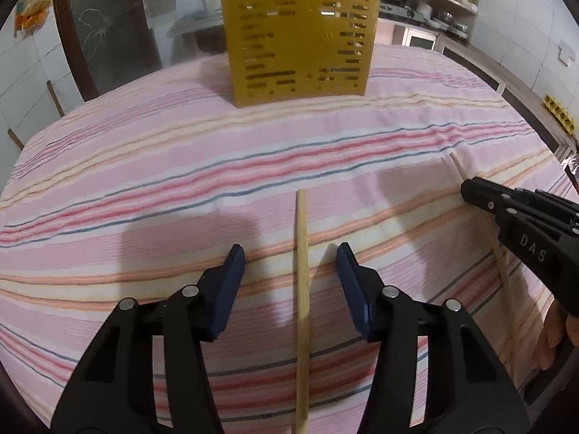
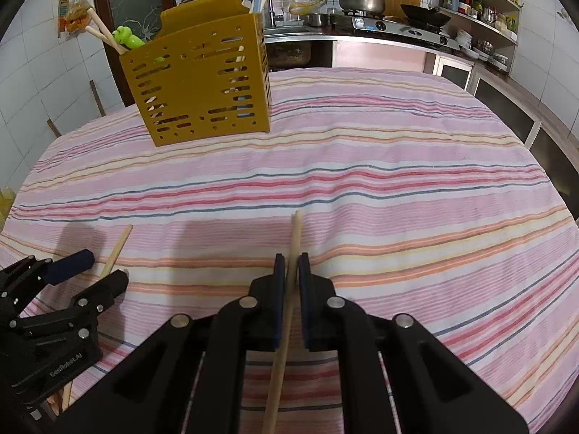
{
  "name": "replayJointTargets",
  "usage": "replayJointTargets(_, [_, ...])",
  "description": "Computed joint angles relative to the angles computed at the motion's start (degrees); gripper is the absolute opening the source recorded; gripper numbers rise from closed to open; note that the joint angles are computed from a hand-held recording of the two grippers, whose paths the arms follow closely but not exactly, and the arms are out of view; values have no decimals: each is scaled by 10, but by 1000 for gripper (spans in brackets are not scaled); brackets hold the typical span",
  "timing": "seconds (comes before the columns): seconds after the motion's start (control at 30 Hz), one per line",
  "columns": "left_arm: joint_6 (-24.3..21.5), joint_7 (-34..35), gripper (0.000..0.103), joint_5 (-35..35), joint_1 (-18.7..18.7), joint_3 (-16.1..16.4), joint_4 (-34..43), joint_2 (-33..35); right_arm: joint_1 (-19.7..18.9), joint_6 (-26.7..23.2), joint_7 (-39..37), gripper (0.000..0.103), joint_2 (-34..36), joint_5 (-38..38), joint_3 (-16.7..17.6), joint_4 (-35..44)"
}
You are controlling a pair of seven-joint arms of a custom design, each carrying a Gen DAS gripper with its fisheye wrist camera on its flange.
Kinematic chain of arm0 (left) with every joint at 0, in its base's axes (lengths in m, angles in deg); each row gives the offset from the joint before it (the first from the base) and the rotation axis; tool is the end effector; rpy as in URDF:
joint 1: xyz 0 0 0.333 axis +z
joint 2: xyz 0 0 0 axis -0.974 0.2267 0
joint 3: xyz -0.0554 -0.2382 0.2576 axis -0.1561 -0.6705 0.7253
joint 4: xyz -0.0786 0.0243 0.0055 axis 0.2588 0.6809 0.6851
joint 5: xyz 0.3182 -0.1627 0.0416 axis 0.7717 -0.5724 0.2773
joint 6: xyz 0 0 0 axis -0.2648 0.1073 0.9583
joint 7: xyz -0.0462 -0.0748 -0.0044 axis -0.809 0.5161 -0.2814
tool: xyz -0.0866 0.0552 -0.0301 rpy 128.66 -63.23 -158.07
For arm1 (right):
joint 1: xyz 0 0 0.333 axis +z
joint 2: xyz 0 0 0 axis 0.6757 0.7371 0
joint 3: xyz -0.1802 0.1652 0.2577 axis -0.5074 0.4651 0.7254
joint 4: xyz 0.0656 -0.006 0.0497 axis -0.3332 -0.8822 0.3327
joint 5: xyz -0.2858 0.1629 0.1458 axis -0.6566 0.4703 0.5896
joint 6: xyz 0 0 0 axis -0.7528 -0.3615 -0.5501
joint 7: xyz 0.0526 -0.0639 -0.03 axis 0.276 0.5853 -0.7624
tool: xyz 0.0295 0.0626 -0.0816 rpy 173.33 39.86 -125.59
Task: Organize utensils
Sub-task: 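Close the left tool on another chopstick while the right tool holds its chopstick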
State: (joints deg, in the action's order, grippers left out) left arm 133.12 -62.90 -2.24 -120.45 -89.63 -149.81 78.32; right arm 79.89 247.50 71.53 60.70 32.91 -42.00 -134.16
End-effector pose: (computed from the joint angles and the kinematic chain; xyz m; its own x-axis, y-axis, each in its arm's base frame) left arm 0.4924 -0.5311 0.3823 0.0578 -0.9983 0.0043 -0.8109 -0.0495 -0.5831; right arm 0.5196 0.2981 0.3964 0.2402 -0.9683 -0.0679 -0.7607 -0.1443 -0.6329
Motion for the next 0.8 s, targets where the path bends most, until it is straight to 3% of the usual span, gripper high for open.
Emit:
replayJointTargets(0.2, [28,47,50,-21,18,-9,-5,1,-1,2,-2,8,4,8,2,0])
replayJointTargets(0.37, [85,-18,50,-2,9,16,-38,-11,5,7,-5,8,2,11,-7,-5])
replayJointTargets(0.57, [41,18,48,-16,8,4,-11,0,12,8,-7,8,2,14,-14,-6])
replayJointTargets(0.63, [41,19,41,-18,9,4,-10,0,15,10,-6,8,3,13,-17,-7])
replayJointTargets(0.8, [29,30,11,-30,12,1,1,3,22,14,-4,8,2,12,-25,-9])
